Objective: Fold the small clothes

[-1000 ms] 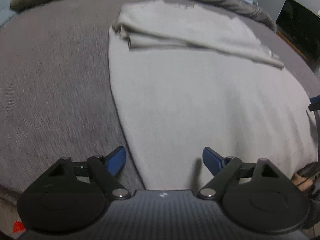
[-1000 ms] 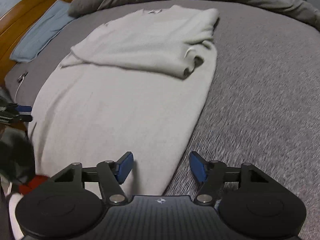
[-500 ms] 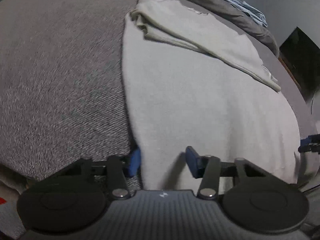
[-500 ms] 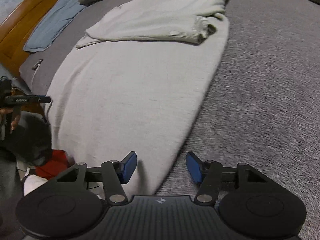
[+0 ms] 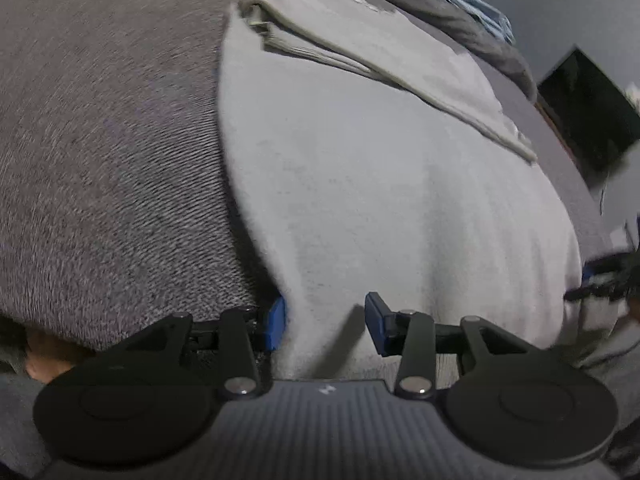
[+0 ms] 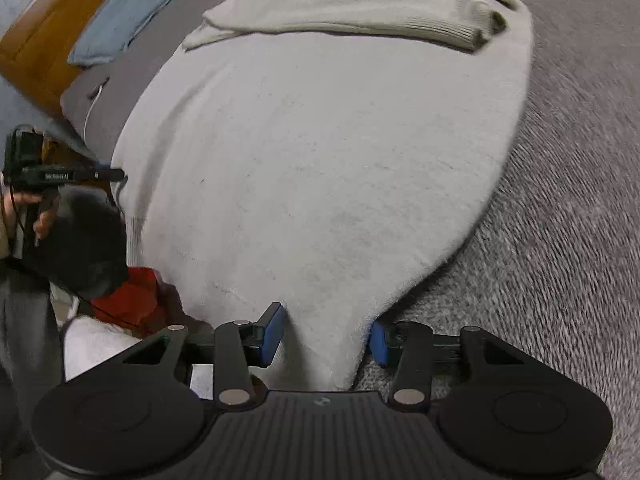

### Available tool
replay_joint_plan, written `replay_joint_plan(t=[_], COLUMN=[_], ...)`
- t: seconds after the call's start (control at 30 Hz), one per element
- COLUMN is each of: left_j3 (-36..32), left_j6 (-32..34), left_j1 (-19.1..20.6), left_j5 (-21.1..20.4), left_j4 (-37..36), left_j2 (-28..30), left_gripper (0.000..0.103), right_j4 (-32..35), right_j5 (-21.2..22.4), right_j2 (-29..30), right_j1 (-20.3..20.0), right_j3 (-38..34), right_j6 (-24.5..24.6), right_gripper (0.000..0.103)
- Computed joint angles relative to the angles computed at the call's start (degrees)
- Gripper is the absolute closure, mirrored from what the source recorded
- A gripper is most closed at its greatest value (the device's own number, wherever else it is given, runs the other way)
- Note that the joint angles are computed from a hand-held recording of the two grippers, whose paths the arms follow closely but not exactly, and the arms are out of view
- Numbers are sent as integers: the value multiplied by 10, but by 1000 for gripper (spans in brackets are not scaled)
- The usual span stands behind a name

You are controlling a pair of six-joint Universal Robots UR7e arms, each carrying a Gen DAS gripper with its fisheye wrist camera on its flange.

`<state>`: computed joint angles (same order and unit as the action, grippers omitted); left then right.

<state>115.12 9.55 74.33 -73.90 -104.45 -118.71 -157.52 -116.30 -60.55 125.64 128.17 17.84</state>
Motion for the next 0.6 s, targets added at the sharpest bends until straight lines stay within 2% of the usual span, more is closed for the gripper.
replay_joint_plan(t=[0.03,0.13,0.3,0.33,0.47,0.53,0.6], left_j3=[0,-11,-40,-49,-86,-108,-127], left_j6=[6,20,32,31,14,13,5], left_j1=[-6,-6,7,8,3,2,-5], left_j5=[8,1,-47,-58,-77,-86,-78], left_j4=[0,4,-28,-37,-73,-72,-50], left_j2=[3,13,32,38,62,78,90], left_gripper=[92,97,98,101,103,103,103], right_j4=[5,15,-20,-36,-94,-132,-173], right_j5=[-2,-13,3,10,14,8,11], right_j2=[3,1,-28,-33,-45,-46,-51], right_j1=[4,10,9,9,13,17,16], right_j3=[-6,-15,2,5,7,4,3], right_j6=[-7,-23,-51,-57,-74,-82,-86], right_gripper=[62,96,96,96,96,96,96])
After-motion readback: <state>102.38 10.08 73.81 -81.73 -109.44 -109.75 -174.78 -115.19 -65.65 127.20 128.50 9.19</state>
